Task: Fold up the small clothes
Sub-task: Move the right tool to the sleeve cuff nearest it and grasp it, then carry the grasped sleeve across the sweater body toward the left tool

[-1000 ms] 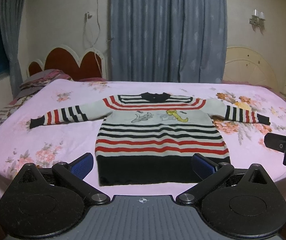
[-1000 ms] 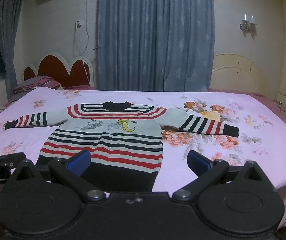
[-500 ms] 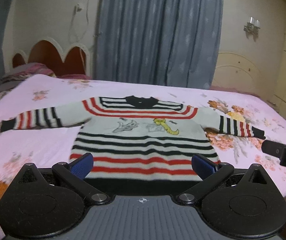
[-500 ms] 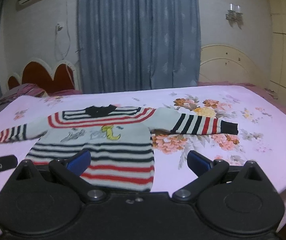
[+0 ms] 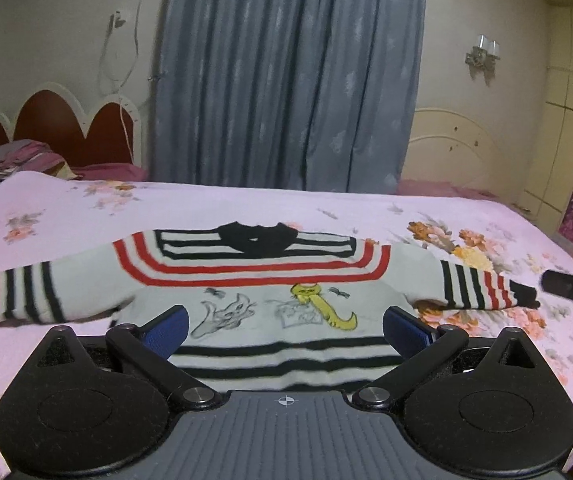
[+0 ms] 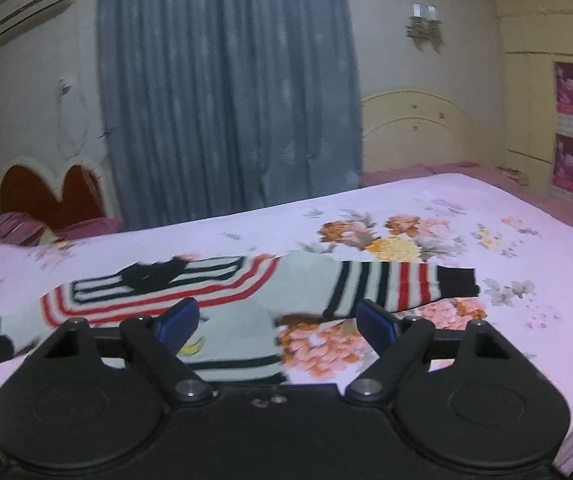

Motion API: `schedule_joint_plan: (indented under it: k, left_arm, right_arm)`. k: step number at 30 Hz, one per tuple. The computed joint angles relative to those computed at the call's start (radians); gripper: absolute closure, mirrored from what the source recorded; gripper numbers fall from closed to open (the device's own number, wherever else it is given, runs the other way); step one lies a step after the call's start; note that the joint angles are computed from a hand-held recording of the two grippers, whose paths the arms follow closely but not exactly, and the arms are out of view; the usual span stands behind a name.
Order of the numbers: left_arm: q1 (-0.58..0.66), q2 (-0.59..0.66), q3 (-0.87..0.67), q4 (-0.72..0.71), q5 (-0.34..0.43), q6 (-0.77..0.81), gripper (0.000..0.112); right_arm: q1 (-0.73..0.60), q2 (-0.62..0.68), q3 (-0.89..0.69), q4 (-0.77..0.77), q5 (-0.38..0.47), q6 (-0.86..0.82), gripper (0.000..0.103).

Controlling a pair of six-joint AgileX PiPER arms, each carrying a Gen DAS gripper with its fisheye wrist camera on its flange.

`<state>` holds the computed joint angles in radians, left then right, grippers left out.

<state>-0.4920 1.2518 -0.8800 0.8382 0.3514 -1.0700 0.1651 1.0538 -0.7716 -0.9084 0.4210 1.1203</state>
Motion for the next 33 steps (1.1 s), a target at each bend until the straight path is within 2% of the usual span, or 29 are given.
schedule_joint_plan:
  k: [2, 4, 6, 9, 13, 18, 22, 26, 28, 33]
  left_arm:
    - [-0.001, 0.078, -0.044, 0.041, -0.017, -0.052, 0.010]
    - [-0.013, 0.152, -0.086, 0.114, -0.019, -0.138, 0.010]
    - [-0.029, 0.238, -0.142, 0.186, -0.011, -0.227, 0.010]
    - [-0.053, 0.375, -0.269, 0.145, 0.025, -0.196, 0.010]
    - [-0.089, 0.569, -0.505, 0.023, 0.104, -0.054, 0.010]
    - [-0.132, 0.819, -0.861, -0.152, 0.248, 0.156, 0.010]
    - [-0.152, 0.966, -1.094, -0.241, 0.357, 0.280, 0.010]
    - [-0.160, 1.098, -1.308, -0.292, 0.466, 0.357, 0.010]
    - [-0.158, 1.160, -1.416, -0.315, 0.518, 0.388, 0.010]
    - [-0.159, 1.304, -1.698, -0.351, 0.653, 0.462, 0.010]
  right_arm:
    - [-0.096, 0.050, -0.021, 0.077, -0.063, -0.079, 0.026]
    - [-0.212, 0.113, -0.049, 0.265, -0.135, -0.279, 0.036]
    - [-0.308, 0.182, -0.070, 0.459, -0.199, -0.479, 0.038]
    - [-0.420, 0.320, -0.128, 0.759, -0.272, -0.778, 0.046]
    - [-0.539, 0.521, -0.269, 1.159, -0.280, -1.160, 0.051]
    - [-0.681, 0.759, -0.471, 1.641, -0.183, -1.588, 0.053]
    - [-0.746, 0.923, -0.617, 1.705, -0.105, -1.574, 0.055]
    - [-0.788, 1.029, -0.702, 1.845, -0.031, -1.621, 0.055]
    - [-0.790, 1.038, -0.685, 1.985, -0.045, -1.745, 0.052]
    - [-0.796, 1.067, -0.684, 2.203, -0.045, -1.937, 0.052]
